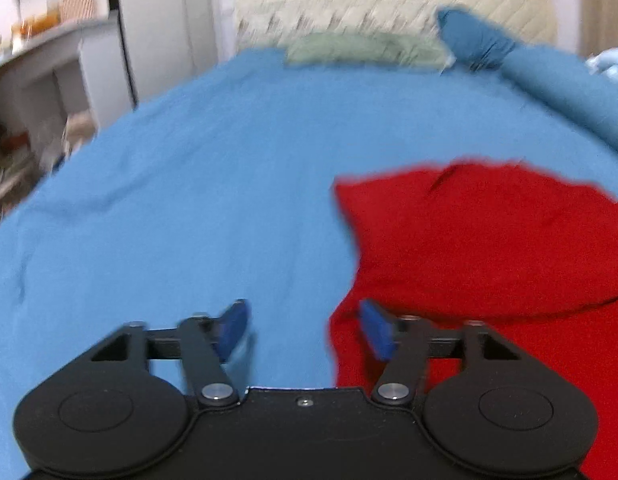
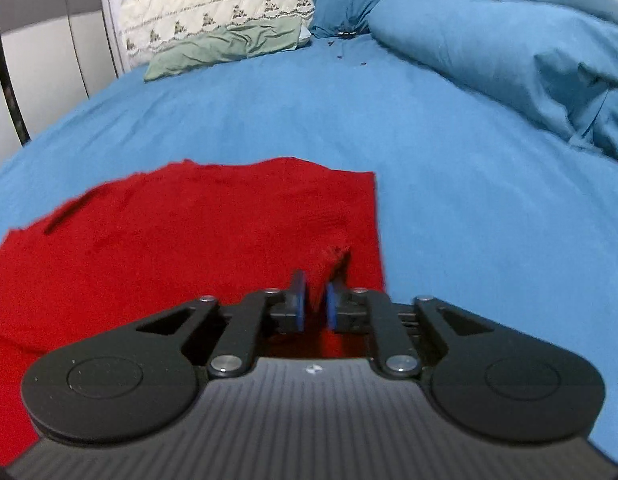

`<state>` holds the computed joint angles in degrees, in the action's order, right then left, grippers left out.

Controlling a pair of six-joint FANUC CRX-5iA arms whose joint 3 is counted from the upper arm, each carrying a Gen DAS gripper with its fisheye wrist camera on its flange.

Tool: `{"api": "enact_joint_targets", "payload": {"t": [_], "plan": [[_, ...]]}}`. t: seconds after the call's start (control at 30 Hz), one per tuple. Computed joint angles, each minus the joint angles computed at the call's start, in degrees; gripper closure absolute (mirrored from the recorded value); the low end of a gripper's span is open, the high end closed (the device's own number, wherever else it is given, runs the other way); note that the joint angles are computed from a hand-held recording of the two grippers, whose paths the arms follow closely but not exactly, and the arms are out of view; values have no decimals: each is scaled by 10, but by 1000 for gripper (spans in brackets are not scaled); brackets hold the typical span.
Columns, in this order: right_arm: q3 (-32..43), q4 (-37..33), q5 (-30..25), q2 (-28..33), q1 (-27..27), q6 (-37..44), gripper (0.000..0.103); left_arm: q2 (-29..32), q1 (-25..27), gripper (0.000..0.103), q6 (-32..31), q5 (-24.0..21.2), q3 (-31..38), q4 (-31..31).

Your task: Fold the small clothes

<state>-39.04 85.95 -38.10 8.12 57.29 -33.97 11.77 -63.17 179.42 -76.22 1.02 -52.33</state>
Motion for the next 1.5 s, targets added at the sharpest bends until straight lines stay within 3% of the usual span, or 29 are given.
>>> {"api": "enact_joint_targets", "payload": {"t": [0.03, 0.07, 0.1, 0.17, 0.27, 0.37, 0.43, 0.53, 0.6, 0.73, 0.83, 0.9, 1.03, 1.13, 1.2, 1.37, 1.5], "plan": [[-4, 7, -22, -2, 9, 3, 36, -5, -13, 17, 6, 7, 2, -25], [-10, 31, -45, -3, 16, -6, 16, -10, -19, 14, 6, 27, 3, -46], [-20, 65, -56, -8, 15, -23, 9, -11, -17, 12, -5, 51, 7, -52], [-31, 132, -27, -18, -6, -43, 9, -5, 7, 9, -35, 107, 14, -35], [-19, 150, 28, -9, -27, -30, 9, 20, 50, 9, -52, 176, 18, 8], [4, 116, 40, 20, -27, 9, 9, 47, 71, 10, -57, 177, 22, 43], [17, 70, 41, 37, -25, 33, 9, 49, 64, 10, -27, 187, 9, 23], [-7, 175, 90, 28, -74, -80, 8, 57, 64, 10, -45, 173, 21, 31], [-5, 169, 90, 28, -71, -73, 8, 54, 71, 10, -54, 171, 26, 47], [-3, 110, 83, 8, -53, -27, 8, 33, 58, 11, -51, 130, 43, 51], [-32, 145, 86, -54, -55, -63, 8, 18, 34, 11, -65, 72, 69, 50], [-44, 116, 69, -95, -33, -28, 8, 10, 13, 11, -70, 30, 89, 48], [-54, -28, -9, -185, 61, 115, 8, 8, -61, 7, -73, -78, 150, 15], [-59, -102, -84, -253, 146, 178, 6, 18, -123, 1, -67, -159, 202, -18], [-61, -128, -137, -287, 203, 197, 0, 24, -160, 0, -56, -197, 228, -37], [-62, -175, -296, -348, 367, 193, 0, 61, -239, 0, -53, -294, 298, -63], [-56, -212, -427, -361, 498, 163, 0, 72, -283, 0, -30, -324, 306, -61]]}}
